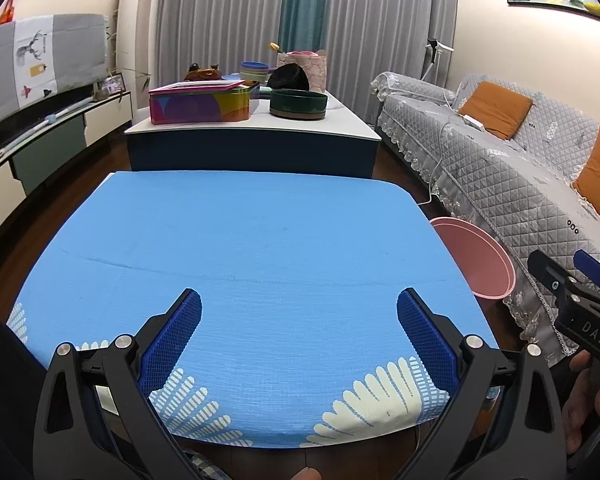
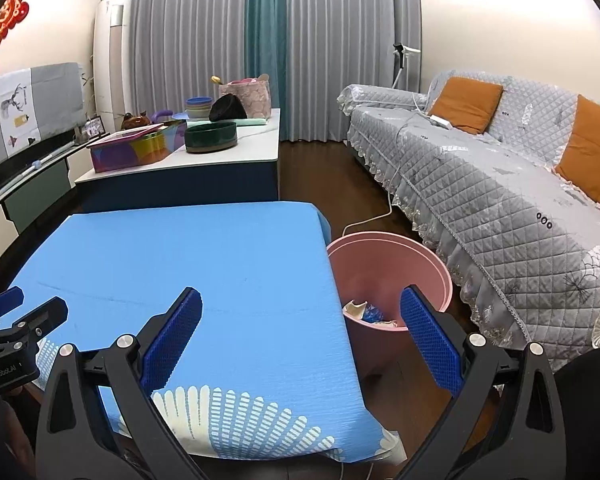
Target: Collect trash
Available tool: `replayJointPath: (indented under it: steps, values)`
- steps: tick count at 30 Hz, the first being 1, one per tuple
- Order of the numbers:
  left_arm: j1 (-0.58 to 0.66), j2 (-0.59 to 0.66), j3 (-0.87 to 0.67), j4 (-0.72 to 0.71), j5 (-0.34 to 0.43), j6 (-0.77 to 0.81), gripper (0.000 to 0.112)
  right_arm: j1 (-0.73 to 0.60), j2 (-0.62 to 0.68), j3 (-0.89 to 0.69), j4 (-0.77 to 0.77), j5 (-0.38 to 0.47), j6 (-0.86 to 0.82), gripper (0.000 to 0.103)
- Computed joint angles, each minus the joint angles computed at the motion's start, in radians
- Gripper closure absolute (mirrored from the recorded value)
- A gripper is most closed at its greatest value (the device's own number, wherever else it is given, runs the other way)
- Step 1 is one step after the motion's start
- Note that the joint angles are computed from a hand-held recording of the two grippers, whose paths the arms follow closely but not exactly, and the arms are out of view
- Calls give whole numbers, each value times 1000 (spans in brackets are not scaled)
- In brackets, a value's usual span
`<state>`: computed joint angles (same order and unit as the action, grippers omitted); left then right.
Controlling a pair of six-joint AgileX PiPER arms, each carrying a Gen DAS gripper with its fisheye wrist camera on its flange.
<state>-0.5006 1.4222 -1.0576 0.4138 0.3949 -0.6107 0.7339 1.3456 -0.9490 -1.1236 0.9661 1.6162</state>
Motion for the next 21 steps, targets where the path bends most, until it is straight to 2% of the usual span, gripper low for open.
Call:
replayJointPath:
  steps: [21]
  values:
    - [-15, 0, 11, 31, -7, -41, 17, -9, -1, 2, 2, -7, 5, 5]
